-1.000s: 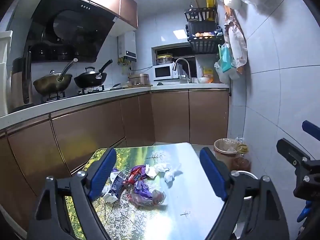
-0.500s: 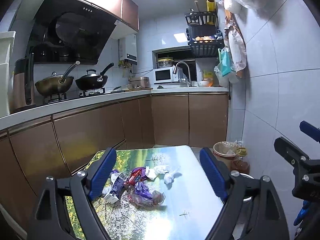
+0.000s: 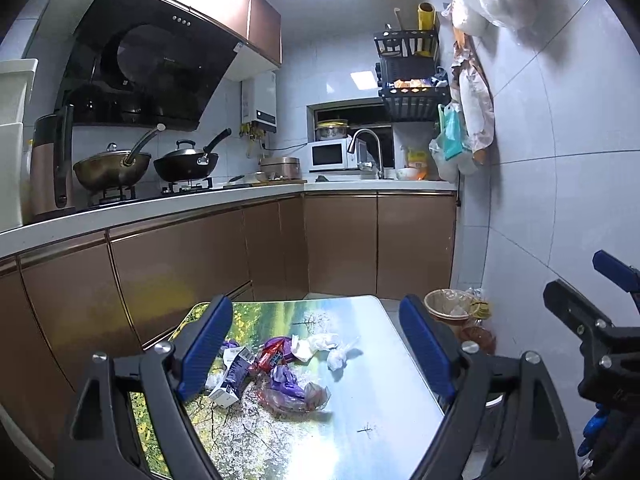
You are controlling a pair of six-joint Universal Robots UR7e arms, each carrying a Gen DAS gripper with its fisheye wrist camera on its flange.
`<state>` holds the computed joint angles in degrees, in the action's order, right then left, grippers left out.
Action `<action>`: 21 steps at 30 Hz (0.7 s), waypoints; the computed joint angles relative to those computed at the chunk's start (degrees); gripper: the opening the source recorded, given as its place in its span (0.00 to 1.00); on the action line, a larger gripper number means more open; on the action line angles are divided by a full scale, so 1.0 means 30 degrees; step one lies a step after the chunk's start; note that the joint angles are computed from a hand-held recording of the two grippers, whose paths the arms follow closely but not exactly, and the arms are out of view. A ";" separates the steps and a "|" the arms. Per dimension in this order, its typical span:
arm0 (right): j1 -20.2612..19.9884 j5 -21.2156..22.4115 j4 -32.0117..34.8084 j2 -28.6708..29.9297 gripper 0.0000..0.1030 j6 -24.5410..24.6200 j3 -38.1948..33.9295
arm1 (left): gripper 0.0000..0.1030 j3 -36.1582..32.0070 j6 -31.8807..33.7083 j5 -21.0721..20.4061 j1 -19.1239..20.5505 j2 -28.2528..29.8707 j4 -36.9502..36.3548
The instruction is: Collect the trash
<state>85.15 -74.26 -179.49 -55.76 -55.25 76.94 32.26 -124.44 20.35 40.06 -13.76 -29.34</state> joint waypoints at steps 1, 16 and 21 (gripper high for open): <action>-0.0005 0.0016 0.0063 -0.0005 1.00 -0.0020 -0.0022 | 0.82 0.0249 0.0335 0.0019 -0.0015 -0.0097 -0.0451; -0.0185 0.0421 0.0292 0.0436 1.00 0.1417 -0.0575 | 0.84 -0.1739 -0.0297 -0.0059 0.0251 0.0822 0.1669; -0.0101 0.0040 0.0776 0.0849 1.00 0.1692 -0.1162 | 0.84 -0.4593 -0.1296 -0.0025 0.0525 0.2125 0.4277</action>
